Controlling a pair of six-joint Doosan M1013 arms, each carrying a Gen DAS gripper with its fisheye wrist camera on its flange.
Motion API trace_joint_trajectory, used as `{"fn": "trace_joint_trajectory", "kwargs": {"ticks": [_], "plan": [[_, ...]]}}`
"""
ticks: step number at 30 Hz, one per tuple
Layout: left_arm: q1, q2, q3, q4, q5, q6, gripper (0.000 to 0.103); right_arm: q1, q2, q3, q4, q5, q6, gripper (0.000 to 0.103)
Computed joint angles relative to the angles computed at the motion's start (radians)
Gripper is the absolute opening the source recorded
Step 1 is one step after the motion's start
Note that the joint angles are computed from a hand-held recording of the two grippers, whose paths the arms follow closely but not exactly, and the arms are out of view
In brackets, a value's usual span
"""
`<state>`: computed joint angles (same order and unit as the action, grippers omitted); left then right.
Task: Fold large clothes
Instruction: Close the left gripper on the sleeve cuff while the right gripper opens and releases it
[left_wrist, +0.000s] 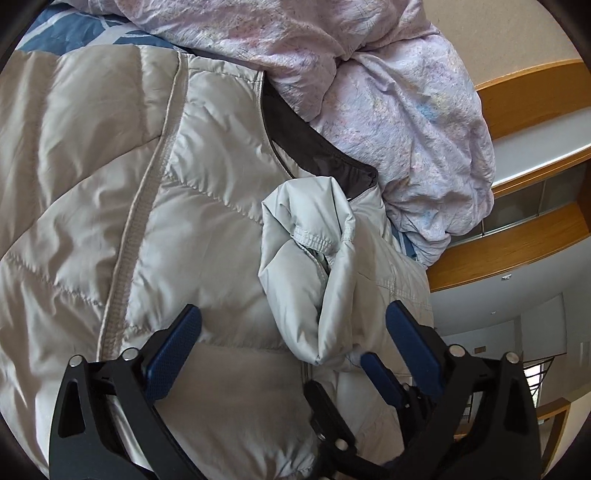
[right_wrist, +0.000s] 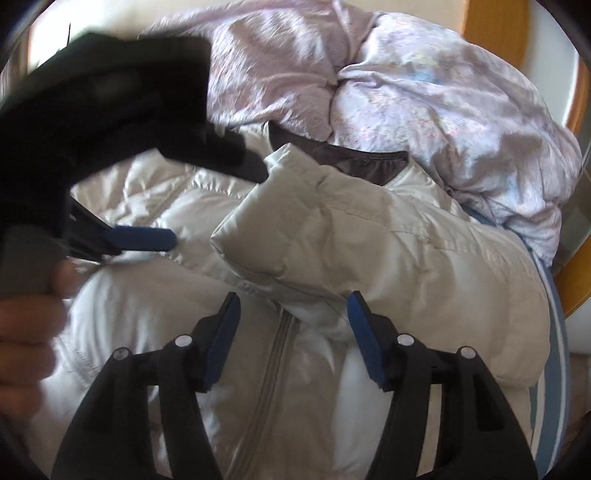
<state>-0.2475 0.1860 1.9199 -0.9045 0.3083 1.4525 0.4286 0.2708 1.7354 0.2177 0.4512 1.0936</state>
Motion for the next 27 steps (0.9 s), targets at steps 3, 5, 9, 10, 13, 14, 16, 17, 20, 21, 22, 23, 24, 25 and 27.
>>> {"fn": "trace_joint_trajectory", "kwargs": {"ticks": [3,5,9,10,13,14,16,17,20,21,22,23,24,25,27], "plan": [[-0.001,0.018,-0.023,0.027,0.045,-0.021,0.082,-0.023,-0.017,0.004,0.075,0.012,-0.033,0.062],[-0.01,0.031,-0.043,0.124,0.065,-0.1,0.074,-0.037,-0.029,0.006,0.095,0.009,-0.034,0.062],[-0.007,0.051,-0.053,0.052,0.085,-0.042,0.038,-0.062,-0.04,0.001,0.101,0.002,0.006,0.062],[-0.005,0.052,-0.05,0.025,0.082,-0.023,0.034,-0.067,-0.04,-0.001,0.099,-0.001,0.013,0.062],[-0.003,0.049,-0.043,0.035,0.07,-0.038,0.02,-0.075,-0.04,-0.006,0.077,-0.011,0.052,0.062],[-0.004,0.045,-0.041,0.056,0.062,-0.055,0.018,-0.076,-0.039,-0.008,0.064,-0.014,0.069,0.062],[-0.008,0.036,-0.04,0.13,0.049,-0.114,0.016,-0.08,-0.036,-0.011,0.039,-0.023,0.103,0.062],[-0.009,0.031,-0.037,0.161,0.045,-0.139,0.016,-0.081,-0.035,-0.013,0.029,-0.026,0.116,0.062],[-0.006,0.013,-0.026,0.254,0.032,-0.224,0.016,-0.085,-0.033,-0.015,-0.017,-0.04,0.173,0.062],[-0.005,0.01,-0.024,0.278,0.03,-0.242,0.016,-0.086,-0.032,-0.017,-0.025,-0.04,0.187,0.062],[-0.003,0.005,-0.02,0.304,0.026,-0.266,0.016,-0.088,-0.03,-0.019,-0.036,-0.041,0.204,0.062],[-0.002,0.001,-0.017,0.324,0.026,-0.282,0.016,-0.089,-0.029,-0.019,-0.049,-0.044,0.221,0.062],[0.0,-0.003,-0.012,0.336,0.026,-0.29,0.016,-0.09,-0.027,-0.021,-0.067,-0.046,0.242,0.062],[0.002,-0.007,-0.008,0.334,0.024,-0.287,0.016,-0.091,-0.026,-0.023,-0.08,-0.047,0.257,0.062],[0.004,-0.011,-0.004,0.347,0.023,-0.3,0.016,-0.091,-0.023,-0.025,-0.106,-0.048,0.288,0.062]]}}
